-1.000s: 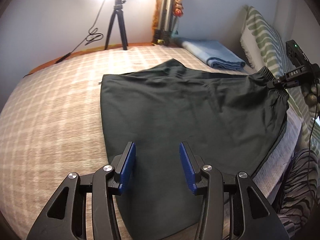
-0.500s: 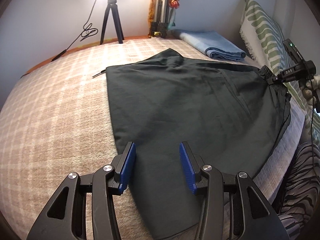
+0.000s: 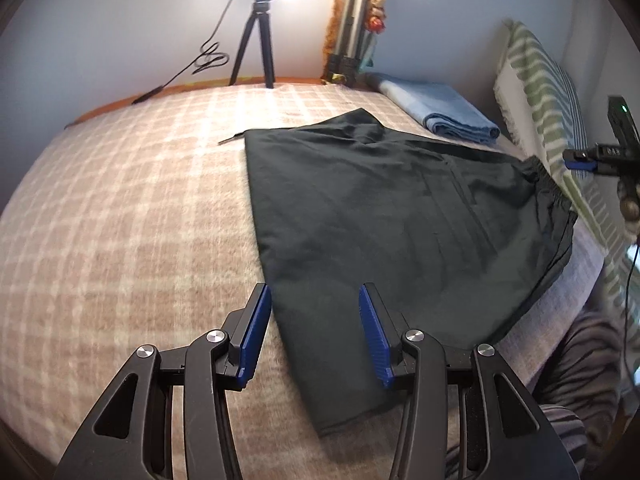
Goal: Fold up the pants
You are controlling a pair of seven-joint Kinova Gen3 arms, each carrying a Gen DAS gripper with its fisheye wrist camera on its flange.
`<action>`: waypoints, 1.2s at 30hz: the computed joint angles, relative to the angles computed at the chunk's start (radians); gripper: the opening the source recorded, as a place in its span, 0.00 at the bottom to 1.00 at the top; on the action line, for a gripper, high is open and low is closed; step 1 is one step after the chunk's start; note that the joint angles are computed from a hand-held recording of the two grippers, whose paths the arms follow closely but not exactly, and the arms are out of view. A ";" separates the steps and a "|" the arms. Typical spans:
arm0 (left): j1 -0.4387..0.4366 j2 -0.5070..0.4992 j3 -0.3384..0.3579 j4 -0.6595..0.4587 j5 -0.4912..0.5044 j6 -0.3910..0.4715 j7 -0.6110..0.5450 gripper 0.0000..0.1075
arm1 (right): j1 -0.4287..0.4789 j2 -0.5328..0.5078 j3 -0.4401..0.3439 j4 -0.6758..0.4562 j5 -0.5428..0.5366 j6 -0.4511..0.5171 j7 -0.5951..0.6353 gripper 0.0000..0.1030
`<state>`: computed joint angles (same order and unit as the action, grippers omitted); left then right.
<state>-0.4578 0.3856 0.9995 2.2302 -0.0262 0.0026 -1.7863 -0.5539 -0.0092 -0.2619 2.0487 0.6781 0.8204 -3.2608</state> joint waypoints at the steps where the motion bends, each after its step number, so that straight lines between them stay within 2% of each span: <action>1: -0.014 0.006 0.013 0.002 0.007 0.009 0.008 0.41 | -0.006 -0.003 -0.007 0.009 0.025 -0.019 -0.019 0.46; 4: -0.030 0.015 0.029 0.006 0.037 0.029 0.017 0.42 | -0.006 0.035 0.000 0.008 0.017 -0.096 0.014 0.48; 8: -0.022 0.015 0.016 0.008 0.086 0.038 0.031 0.43 | -0.056 0.142 0.044 -0.031 -0.031 -0.070 0.095 0.49; 10: -0.006 0.015 -0.007 0.003 0.113 0.042 0.045 0.43 | -0.057 0.169 0.055 -0.021 -0.045 -0.079 0.093 0.50; 13: 0.018 0.016 -0.035 0.003 0.136 0.037 0.058 0.43 | -0.093 0.155 0.095 0.047 0.007 -0.157 0.015 0.50; 15: 0.025 0.011 -0.040 0.014 0.140 0.016 0.068 0.43 | -0.089 0.157 0.090 0.055 0.022 -0.167 0.004 0.55; 18: 0.010 0.020 -0.021 0.039 0.125 -0.028 0.101 0.43 | -0.118 0.174 0.111 0.000 -0.025 -0.105 0.061 0.56; 21: -0.016 0.039 0.006 0.063 0.090 -0.080 0.143 0.43 | -0.104 0.160 0.093 -0.033 -0.031 -0.131 0.068 0.56; 24: -0.041 0.070 0.029 0.075 0.066 -0.123 0.198 0.43 | -0.167 0.185 0.151 -0.120 -0.061 -0.139 0.149 0.57; 25: -0.056 0.086 0.044 0.080 0.056 -0.137 0.218 0.43 | -0.168 0.207 0.147 -0.167 -0.069 -0.135 0.190 0.57; 28: -0.068 0.109 0.053 0.088 0.022 -0.172 0.262 0.41 | -0.092 0.285 0.055 -0.302 -0.105 -0.118 0.312 0.57; 29: -0.070 0.113 0.053 0.092 0.012 -0.183 0.278 0.38 | -0.067 0.313 0.025 -0.349 -0.118 -0.110 0.352 0.57; 30: -0.081 0.127 0.064 0.091 -0.004 -0.182 0.293 0.26 | -0.049 0.340 0.004 -0.395 -0.142 -0.100 0.393 0.57; 32: -0.087 0.147 0.069 0.091 -0.029 -0.185 0.321 0.16 | -0.054 0.402 0.004 -0.488 -0.172 -0.102 0.474 0.57; 36: -0.105 0.165 0.079 0.118 -0.092 -0.239 0.364 0.11 | -0.070 0.527 0.026 -0.672 -0.275 -0.074 0.637 0.58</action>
